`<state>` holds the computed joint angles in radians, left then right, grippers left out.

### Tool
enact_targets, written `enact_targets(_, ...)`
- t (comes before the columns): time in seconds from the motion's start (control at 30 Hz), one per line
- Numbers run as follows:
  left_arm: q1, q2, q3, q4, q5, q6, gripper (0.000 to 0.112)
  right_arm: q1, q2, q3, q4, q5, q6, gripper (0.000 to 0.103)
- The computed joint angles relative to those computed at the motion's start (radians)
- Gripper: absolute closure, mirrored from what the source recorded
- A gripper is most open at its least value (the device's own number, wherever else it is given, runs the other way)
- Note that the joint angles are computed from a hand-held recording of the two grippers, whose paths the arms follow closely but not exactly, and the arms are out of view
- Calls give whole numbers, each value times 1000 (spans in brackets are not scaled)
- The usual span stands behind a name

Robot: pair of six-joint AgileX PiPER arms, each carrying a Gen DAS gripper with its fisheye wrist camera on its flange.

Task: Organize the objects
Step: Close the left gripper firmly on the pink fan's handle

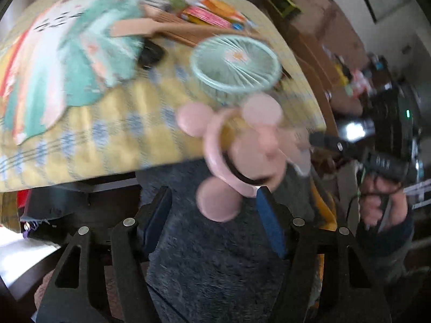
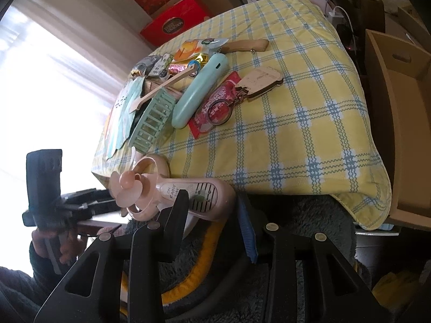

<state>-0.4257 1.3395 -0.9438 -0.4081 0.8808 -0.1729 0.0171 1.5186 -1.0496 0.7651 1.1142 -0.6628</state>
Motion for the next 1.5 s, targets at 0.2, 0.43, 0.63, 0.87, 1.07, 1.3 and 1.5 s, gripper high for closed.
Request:
enact_targets(0.2,-48,33,-29,74,-37,-165,49,1,2,-4,-5,0,-2,64)
enact_targets(0.43,-45,31,-10,154,-66,-274,50,7,-5,-3,-17,-5,3,63)
enact_targets(0.63,-21,53,-1,156,-100,-293,50,3,-3,-9,-26,-13,7,63)
enact_targets(0.87,-51,39,22,190,-116,-335,51,29,-1,-17,-49,-25,18,59)
enact_targets(1.07,-139,25,-15,295,-87,-382,93,62,-31,-14,-93,-50,46,59)
enact_targets(1.3,-121,30,-6,269,-100,-371,80,68,-38,-8,-107,-55,52,59)
enact_targets(1.5,-62,40,27,154,-126,-288,74,101,-46,-9,-142,-67,80,48)
